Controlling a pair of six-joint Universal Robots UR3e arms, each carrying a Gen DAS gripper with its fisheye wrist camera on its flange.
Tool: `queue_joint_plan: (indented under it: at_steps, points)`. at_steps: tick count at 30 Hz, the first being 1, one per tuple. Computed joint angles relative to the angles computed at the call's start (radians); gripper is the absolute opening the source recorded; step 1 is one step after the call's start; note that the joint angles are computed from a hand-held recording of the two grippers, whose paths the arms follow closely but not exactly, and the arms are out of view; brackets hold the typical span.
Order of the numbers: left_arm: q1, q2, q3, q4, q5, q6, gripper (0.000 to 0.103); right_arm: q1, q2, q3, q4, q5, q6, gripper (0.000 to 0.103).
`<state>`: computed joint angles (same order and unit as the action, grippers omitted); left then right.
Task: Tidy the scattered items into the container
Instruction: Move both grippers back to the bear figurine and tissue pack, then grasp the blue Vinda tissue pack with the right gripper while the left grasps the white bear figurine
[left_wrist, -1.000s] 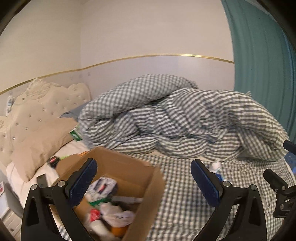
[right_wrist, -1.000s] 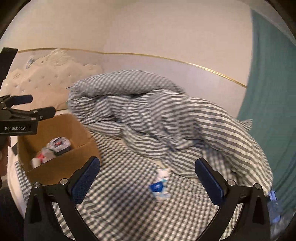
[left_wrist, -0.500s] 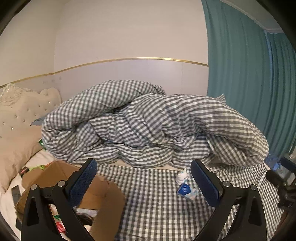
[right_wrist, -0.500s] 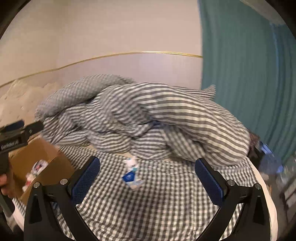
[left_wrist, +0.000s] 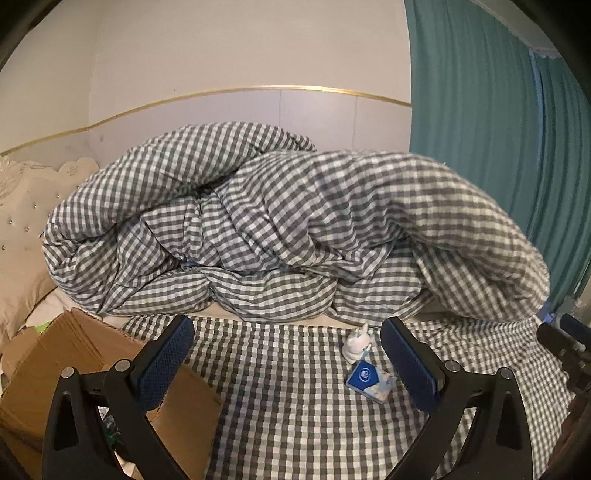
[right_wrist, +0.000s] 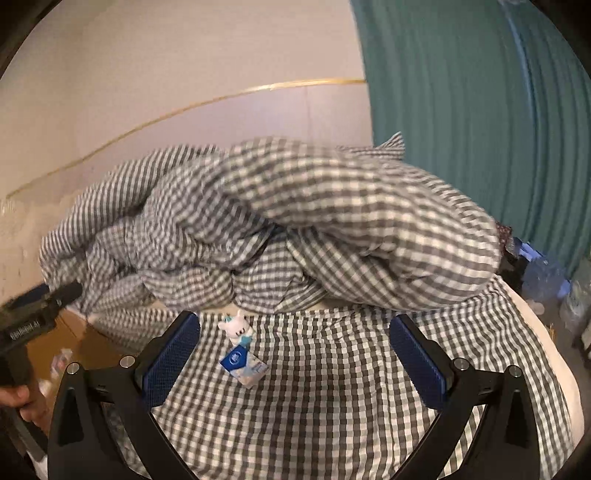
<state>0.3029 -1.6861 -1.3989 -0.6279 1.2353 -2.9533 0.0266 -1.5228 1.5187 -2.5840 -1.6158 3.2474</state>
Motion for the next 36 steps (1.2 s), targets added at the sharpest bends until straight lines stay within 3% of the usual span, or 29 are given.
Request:
queue_joint_plan:
  at_steps: [5,13,17,21,22,24,25,26,28,36]
  points:
    - [-0.038,-0.11,0.058,0.031,0.065,-0.001,0.103,0.026,0.18,-0.098,-0.006,0.023,-0.099,0.103]
    - [-0.069,-0.268,0.181,0.033,0.129,-0.03,0.103,0.036,0.513,-0.309,0.071,0.218,-0.272,0.103]
    - [-0.081,-0.314,0.212,0.039,0.146,-0.029,0.103,0.051,0.64,-0.43,0.141,0.257,-0.354,0.102]
    - [-0.095,-0.351,0.234,0.043,0.16,-0.021,0.103,0.068,0.739,-0.549,0.209,0.227,-0.39,0.102]
    - [-0.1,-0.359,0.235,0.051,0.166,-0.019,0.103,0.07,0.755,-0.575,0.227,0.221,-0.394,0.099]
    - [-0.107,-0.373,0.237,0.062,0.171,-0.016,0.103,0.076,0.793,-0.626,0.263,0.204,-0.406,0.081]
    - [-0.111,-0.382,0.239,0.068,0.171,-0.015,0.103,0.082,0.816,-0.661,0.286,0.184,-0.403,0.063]
    - [-0.113,-0.389,0.242,0.071,0.172,-0.014,0.103,0.085,0.826,-0.665,0.278,0.165,-0.402,0.054]
    - [-0.121,-0.414,0.259,0.072,0.173,-0.016,0.103,0.074,0.818,-0.647,0.256,0.19,-0.394,0.053]
    - [-0.183,-0.591,0.479,0.004,0.195,-0.024,0.103,0.037,0.695,-0.445,0.117,0.253,-0.367,0.022]
